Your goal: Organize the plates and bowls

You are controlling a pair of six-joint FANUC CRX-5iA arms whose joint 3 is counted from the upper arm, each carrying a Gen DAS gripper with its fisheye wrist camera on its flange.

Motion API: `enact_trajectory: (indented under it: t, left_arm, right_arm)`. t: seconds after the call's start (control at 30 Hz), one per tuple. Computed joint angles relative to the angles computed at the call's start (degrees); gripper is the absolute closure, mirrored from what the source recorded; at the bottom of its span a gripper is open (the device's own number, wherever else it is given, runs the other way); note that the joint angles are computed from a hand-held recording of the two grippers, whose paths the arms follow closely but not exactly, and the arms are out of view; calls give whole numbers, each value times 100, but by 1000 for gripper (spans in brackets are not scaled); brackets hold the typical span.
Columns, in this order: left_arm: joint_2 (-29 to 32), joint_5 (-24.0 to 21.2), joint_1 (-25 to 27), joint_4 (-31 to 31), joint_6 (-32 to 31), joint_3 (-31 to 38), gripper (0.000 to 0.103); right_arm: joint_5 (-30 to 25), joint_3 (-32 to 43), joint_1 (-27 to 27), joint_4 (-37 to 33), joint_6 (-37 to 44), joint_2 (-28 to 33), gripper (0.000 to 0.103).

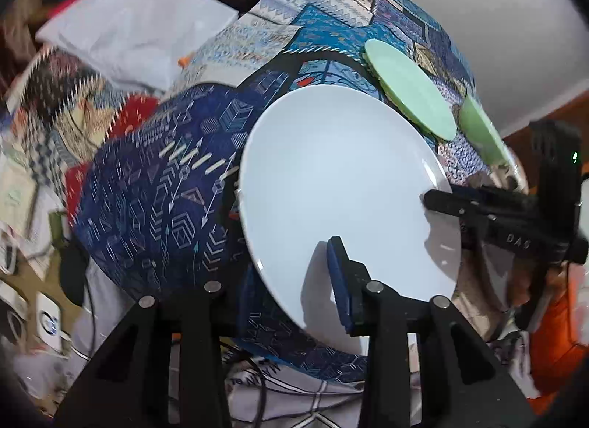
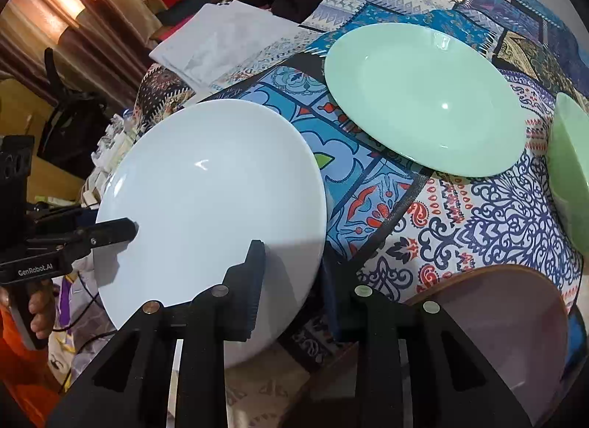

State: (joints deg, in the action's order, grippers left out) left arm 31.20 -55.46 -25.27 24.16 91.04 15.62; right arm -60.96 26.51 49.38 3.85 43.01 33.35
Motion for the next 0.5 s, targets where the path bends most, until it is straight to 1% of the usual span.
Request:
enact_trajectory:
  t: [0.07, 0.17, 0.23, 0.37, 0.5]
  left_arm:
    - [-34, 51, 13, 79, -44, -84, 66]
    - [-51, 39, -48, -8, -82, -55, 66]
    - [-26, -12, -119, -247, 75, 89, 65]
    - [-22, -48, -93, -252, 188, 117, 65]
    - [-78, 16, -91, -284, 251, 121, 65]
  right_arm:
    - [39, -3, -10, -21, -68, 4, 76]
    - [104, -62, 32, 88, -191, -11, 77]
    - [100, -95, 83, 217, -276, -22, 77]
    - [268, -271, 98, 250, -484, -152, 77]
    - [377, -423, 182, 496, -678, -245, 77]
